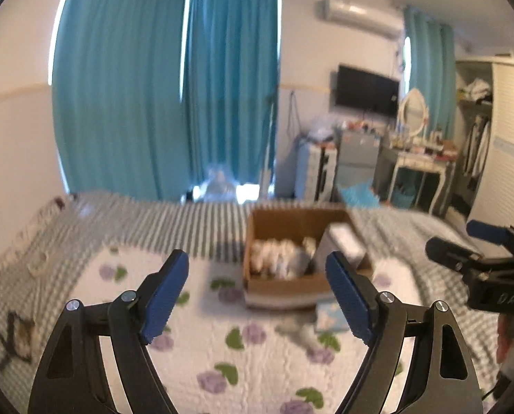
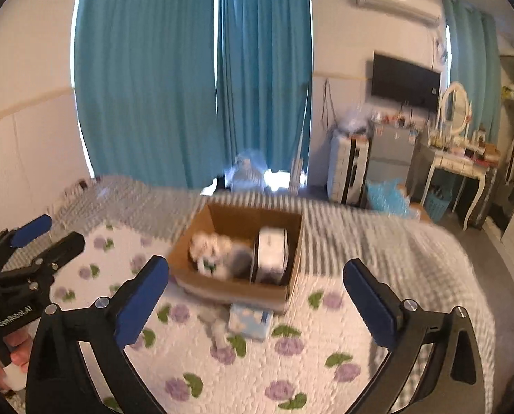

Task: Organize soft objects
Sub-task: 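Move both grippers back toward the light-blue tissue packet, then grasp the light-blue tissue packet with the right gripper while the left grasps a white item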

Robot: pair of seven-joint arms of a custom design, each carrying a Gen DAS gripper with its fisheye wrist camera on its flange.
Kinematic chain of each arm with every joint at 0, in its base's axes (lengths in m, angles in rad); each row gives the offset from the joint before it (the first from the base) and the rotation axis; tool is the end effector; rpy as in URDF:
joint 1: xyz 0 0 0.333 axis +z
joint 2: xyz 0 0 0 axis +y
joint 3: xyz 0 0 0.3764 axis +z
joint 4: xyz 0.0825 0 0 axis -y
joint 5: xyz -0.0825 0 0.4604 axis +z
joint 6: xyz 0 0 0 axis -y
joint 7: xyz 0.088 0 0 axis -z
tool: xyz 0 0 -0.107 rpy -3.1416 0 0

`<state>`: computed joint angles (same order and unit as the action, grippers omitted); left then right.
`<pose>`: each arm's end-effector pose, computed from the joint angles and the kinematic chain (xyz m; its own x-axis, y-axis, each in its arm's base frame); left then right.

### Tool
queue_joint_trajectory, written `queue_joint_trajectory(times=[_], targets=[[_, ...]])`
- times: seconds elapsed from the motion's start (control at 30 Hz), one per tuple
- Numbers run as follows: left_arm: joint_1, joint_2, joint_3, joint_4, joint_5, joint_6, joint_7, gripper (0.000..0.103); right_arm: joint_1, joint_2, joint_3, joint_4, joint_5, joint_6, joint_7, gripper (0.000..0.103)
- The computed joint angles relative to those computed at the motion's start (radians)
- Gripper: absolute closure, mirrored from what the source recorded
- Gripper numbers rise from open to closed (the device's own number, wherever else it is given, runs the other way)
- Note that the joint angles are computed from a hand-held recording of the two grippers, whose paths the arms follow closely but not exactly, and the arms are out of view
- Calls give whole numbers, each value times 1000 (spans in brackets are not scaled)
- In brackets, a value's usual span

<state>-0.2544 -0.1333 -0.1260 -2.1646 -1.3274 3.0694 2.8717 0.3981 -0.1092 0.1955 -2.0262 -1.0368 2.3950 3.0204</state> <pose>0.5763 -0.1501 0.5540 -0.4161 -0.9085 0.0386 -0.4335 0.1610 -0.8866 0.5246 0.3512 0.5855 -0.2165 -0.9763 -0.0061 -0.5485 0.1268 -0.8265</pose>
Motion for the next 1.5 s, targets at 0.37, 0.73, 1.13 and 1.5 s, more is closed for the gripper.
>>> queue_joint_trajectory(times=[0.37, 0.73, 1.13, 1.5], targets=[[69, 251, -89, 28, 429, 99, -417, 20, 7, 269, -97, 42, 120, 138, 7, 1], [105, 368, -94, 83, 660, 76, -614, 20, 3, 364, -176, 46, 293, 346, -45, 34], [176, 296, -229, 11, 628, -28, -516, 20, 0, 207, -174, -84, 131, 331, 96, 59], [80, 376, -161, 50, 811, -42, -675, 31, -71, 157, -141, -146, 101, 357, 169, 59]])
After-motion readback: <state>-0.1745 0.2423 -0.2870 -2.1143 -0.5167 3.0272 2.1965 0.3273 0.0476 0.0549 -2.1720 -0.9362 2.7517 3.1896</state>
